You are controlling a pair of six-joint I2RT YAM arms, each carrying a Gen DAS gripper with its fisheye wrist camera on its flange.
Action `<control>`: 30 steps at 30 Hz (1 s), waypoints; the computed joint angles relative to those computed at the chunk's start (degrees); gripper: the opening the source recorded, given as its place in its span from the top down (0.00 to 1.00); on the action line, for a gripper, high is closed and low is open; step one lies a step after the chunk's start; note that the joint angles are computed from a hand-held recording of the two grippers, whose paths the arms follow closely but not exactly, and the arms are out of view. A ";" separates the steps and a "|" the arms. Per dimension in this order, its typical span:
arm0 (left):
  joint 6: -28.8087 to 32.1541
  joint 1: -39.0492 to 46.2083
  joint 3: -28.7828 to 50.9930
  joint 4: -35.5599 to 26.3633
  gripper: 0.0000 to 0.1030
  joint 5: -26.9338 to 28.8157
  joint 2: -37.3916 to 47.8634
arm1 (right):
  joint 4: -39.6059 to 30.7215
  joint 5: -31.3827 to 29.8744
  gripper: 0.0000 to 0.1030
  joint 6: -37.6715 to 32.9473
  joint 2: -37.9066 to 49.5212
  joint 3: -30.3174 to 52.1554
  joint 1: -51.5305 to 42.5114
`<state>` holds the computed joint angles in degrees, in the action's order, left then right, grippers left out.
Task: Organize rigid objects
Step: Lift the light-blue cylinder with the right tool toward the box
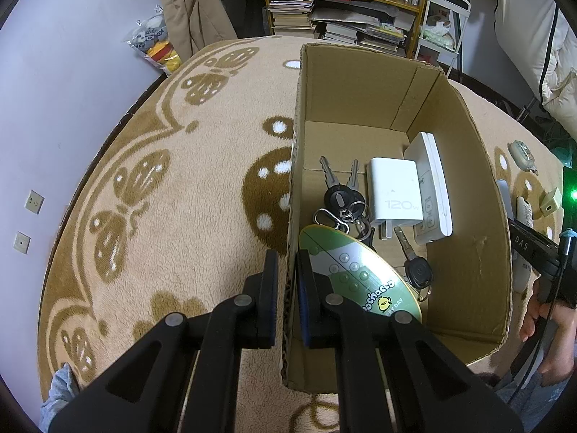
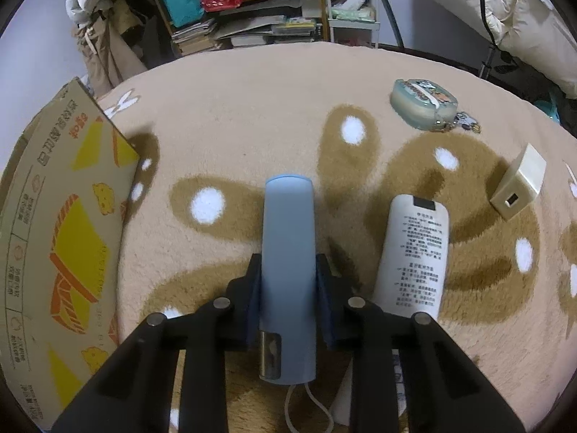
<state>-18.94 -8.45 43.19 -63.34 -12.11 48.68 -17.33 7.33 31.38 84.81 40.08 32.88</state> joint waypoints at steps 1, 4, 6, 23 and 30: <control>0.04 0.11 -0.01 -0.04 0.90 0.12 -0.08 | 0.09 -0.15 0.72 0.11 0.00 0.09 0.14; 0.11 0.07 -0.02 -0.18 0.90 0.11 -0.26 | 0.60 -0.94 0.72 0.02 -0.22 0.25 0.54; 0.10 0.07 0.01 -0.18 0.90 0.10 -0.22 | 0.58 -1.21 0.72 -0.01 -0.52 0.39 1.16; -0.51 -0.31 0.04 -0.58 0.90 0.35 -0.55 | -4.68 -0.86 0.72 -2.62 -5.72 7.21 4.22; -0.38 -0.11 0.01 -0.55 0.90 0.49 -0.60 | -7.73 -0.05 0.72 -3.09 -7.62 12.58 6.03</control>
<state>-19.32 -8.56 43.20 -63.89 -11.62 48.08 -25.06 7.28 28.29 77.19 52.66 38.91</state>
